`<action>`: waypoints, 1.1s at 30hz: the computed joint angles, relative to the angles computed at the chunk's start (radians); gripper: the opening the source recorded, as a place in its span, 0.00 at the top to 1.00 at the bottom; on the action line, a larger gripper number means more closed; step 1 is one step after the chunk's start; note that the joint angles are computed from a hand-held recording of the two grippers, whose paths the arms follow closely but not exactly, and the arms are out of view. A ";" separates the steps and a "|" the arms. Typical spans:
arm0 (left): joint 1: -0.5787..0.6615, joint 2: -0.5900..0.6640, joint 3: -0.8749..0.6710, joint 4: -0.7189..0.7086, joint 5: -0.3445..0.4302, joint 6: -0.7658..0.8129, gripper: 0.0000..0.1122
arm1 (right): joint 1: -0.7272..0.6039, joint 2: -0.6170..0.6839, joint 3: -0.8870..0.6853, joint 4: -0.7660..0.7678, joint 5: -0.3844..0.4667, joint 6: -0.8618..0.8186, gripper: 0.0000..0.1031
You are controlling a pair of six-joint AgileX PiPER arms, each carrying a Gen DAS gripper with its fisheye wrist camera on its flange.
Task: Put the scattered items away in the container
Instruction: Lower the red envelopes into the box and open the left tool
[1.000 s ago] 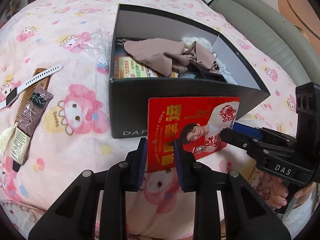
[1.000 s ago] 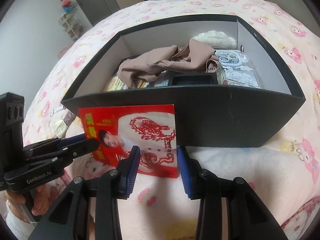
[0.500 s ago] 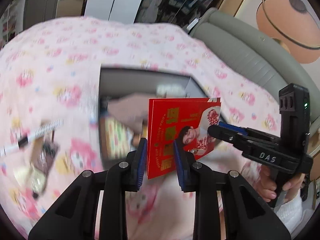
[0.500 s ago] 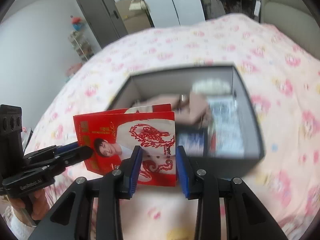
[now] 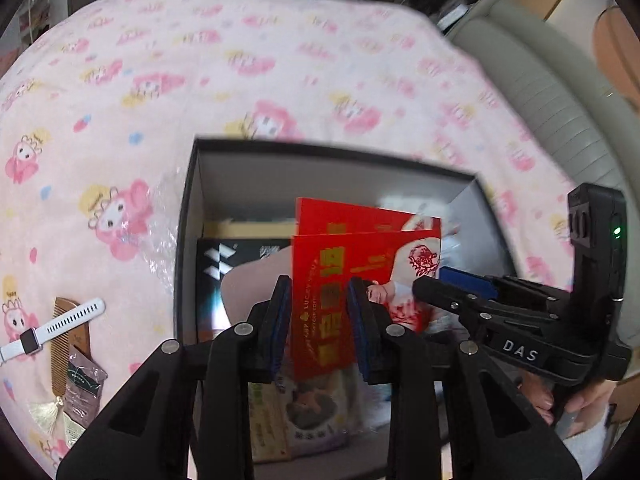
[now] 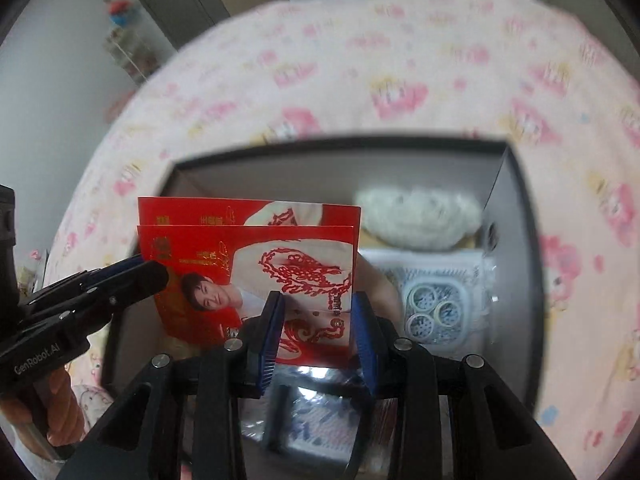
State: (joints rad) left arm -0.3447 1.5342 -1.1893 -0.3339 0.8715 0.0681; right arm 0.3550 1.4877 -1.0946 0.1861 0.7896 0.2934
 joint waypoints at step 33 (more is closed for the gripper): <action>-0.149 0.113 -0.020 0.106 -0.004 -0.129 0.69 | 0.004 0.053 0.070 0.043 -0.007 -0.071 0.68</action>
State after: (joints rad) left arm -0.4939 1.6468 -1.2090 -0.2280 0.8676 -0.0609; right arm 0.3590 1.5412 -1.0250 0.2295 0.7821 0.2225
